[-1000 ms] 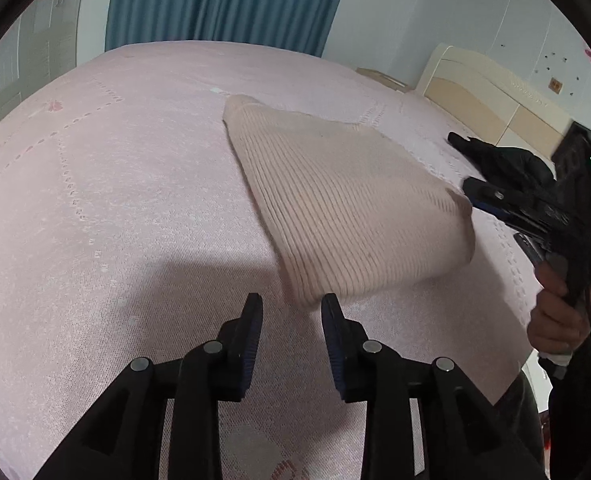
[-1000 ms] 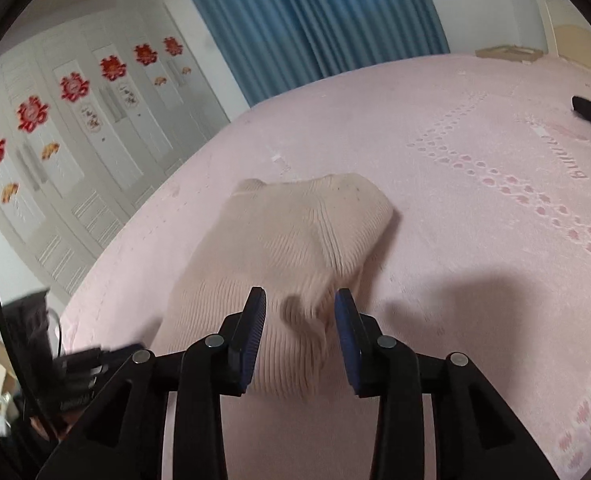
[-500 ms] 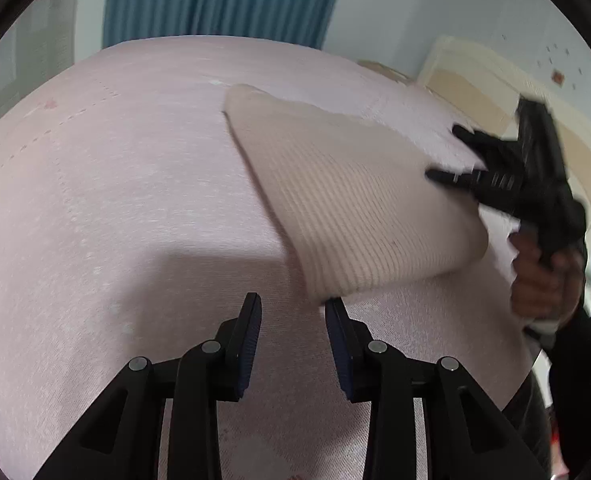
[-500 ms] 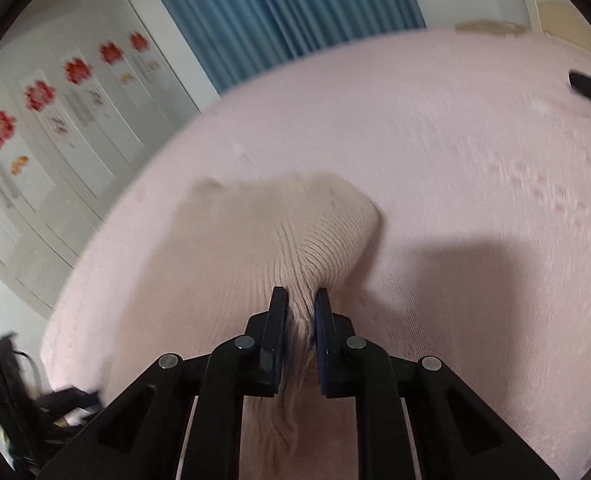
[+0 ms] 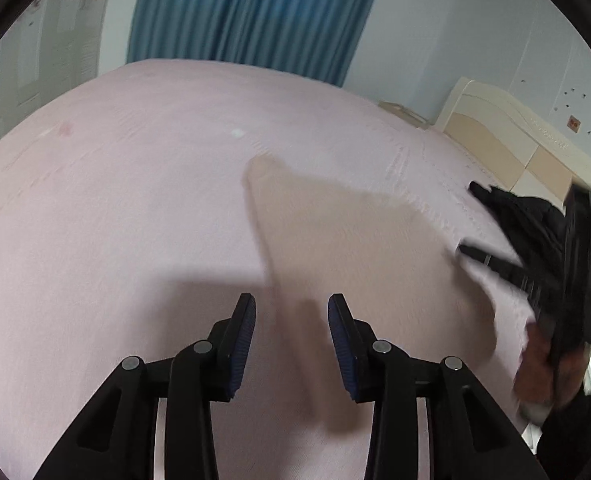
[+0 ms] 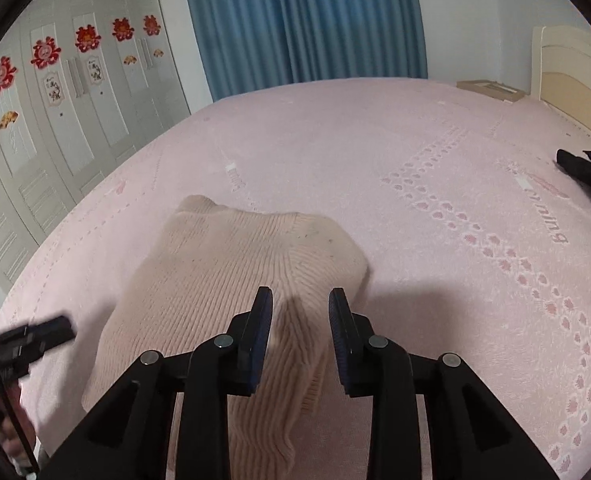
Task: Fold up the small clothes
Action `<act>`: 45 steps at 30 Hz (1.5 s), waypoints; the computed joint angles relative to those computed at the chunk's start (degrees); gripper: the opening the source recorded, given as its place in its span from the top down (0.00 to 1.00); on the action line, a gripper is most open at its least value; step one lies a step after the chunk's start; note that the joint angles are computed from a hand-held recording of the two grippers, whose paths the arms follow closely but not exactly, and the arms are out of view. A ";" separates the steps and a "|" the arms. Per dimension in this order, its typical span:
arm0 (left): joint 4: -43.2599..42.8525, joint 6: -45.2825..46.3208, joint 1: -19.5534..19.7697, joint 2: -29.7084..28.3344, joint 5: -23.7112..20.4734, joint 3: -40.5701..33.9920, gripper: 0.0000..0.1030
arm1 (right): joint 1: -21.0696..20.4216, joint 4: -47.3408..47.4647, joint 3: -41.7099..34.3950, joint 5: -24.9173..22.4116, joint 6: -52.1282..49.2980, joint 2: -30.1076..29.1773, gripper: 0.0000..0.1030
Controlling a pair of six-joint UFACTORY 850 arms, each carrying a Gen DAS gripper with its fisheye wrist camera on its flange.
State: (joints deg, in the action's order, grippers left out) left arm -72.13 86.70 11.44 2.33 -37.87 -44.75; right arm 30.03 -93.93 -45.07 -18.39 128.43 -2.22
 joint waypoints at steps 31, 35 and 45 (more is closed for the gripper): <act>15.41 -16.56 -0.83 7.79 1.78 3.78 0.40 | 4.75 43.47 1.31 -8.54 -34.09 6.52 0.65; 17.16 -19.92 1.02 14.75 0.32 4.52 0.31 | 8.32 45.79 0.51 -14.56 -33.64 10.40 0.58; 24.40 -26.09 3.67 27.85 -2.14 5.70 0.11 | 22.07 42.87 -3.91 -33.70 -30.19 14.66 0.08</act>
